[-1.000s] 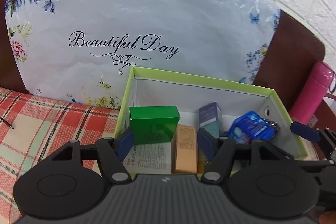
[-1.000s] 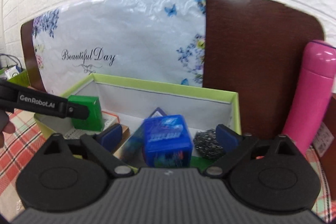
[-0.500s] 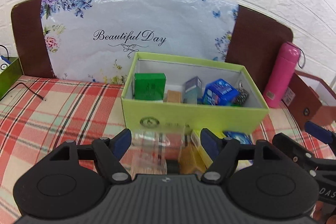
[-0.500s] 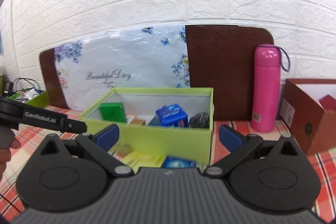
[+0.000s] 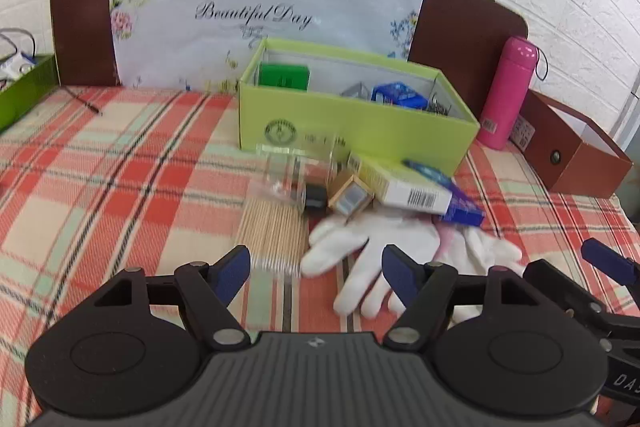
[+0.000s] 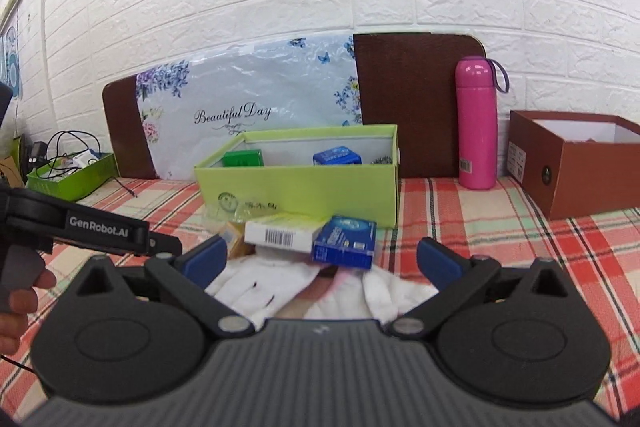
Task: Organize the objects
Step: 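Withdraw both tools from the lime-green box back to the white gloves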
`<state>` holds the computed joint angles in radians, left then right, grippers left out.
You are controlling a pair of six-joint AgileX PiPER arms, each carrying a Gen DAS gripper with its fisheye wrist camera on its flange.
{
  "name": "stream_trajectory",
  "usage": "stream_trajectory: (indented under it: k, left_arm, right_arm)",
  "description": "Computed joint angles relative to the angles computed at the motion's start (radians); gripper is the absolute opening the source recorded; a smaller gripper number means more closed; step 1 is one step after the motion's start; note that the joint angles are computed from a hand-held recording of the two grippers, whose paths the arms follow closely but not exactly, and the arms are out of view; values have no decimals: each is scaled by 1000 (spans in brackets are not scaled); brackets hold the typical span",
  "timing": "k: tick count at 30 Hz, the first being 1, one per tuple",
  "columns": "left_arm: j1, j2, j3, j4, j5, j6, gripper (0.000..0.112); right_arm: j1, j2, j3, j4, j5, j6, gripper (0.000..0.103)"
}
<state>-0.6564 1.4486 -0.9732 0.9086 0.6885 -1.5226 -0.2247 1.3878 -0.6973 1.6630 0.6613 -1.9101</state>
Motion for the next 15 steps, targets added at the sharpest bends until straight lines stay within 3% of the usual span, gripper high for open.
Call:
stream_trajectory:
  k: [8,15]
  left_arm:
    - [-5,-3,115,61,-117,-121,76]
    - [29,149,12,164,-200,-181,76]
  right_arm:
    - [-44,-3,111,12,-6,-68,103]
    - [-78,20,106,-15,-13,-82,103]
